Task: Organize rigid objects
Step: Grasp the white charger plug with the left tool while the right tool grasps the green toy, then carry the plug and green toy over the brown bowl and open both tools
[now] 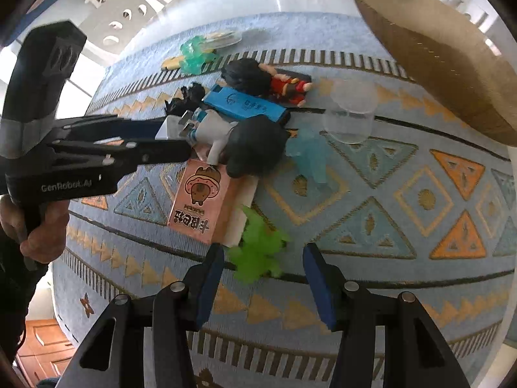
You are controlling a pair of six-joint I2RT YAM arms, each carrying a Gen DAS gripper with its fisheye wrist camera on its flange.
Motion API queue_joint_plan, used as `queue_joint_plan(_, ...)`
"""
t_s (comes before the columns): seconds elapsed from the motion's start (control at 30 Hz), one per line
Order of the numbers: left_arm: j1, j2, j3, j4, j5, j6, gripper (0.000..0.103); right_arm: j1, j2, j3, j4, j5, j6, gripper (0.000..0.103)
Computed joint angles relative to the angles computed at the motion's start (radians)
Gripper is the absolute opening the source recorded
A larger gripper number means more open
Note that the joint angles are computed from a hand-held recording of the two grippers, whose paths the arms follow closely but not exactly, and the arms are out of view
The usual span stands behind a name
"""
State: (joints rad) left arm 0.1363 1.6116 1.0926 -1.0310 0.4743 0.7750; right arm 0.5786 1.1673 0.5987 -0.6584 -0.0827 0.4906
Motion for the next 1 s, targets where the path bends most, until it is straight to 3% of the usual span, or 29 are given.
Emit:
queue_joint_plan(0.13,0.002,-0.022,-0.024,0.021,0.011,-0.028,0.034,0.035,0.048,0.016,0.013,0.037,0.009,0.048)
queue_joint_plan(0.17,0.006,-0.029,-0.028,0.021,0.009,-0.028,0.034,0.047,0.056,0.021,0.016,0.051,0.009,0.034)
queue_joint_plan(0.33,0.047,-0.096,-0.068,0.014,0.014,-0.057,0.034,0.072,0.06,0.047,0.004,0.084,0.029,0.033)
queue_joint_plan(0.57,0.133,-0.252,-0.115,-0.08,0.029,-0.046,0.034,0.165,-0.073,0.061,-0.149,0.168,0.09,0.033)
queue_joint_plan(0.73,0.17,-0.325,-0.151,-0.112,0.007,-0.048,0.034,0.172,-0.129,-0.029,-0.135,0.134,-0.013,0.033)
queue_joint_plan(0.8,0.181,-0.348,-0.165,-0.125,0.002,-0.049,0.034,0.079,-0.16,-0.051,-0.164,0.071,-0.093,0.034)
queue_joint_plan(1.0,0.235,-0.392,-0.173,-0.179,0.009,-0.009,0.034,-0.013,-0.351,-0.133,-0.228,-0.04,-0.053,0.045)
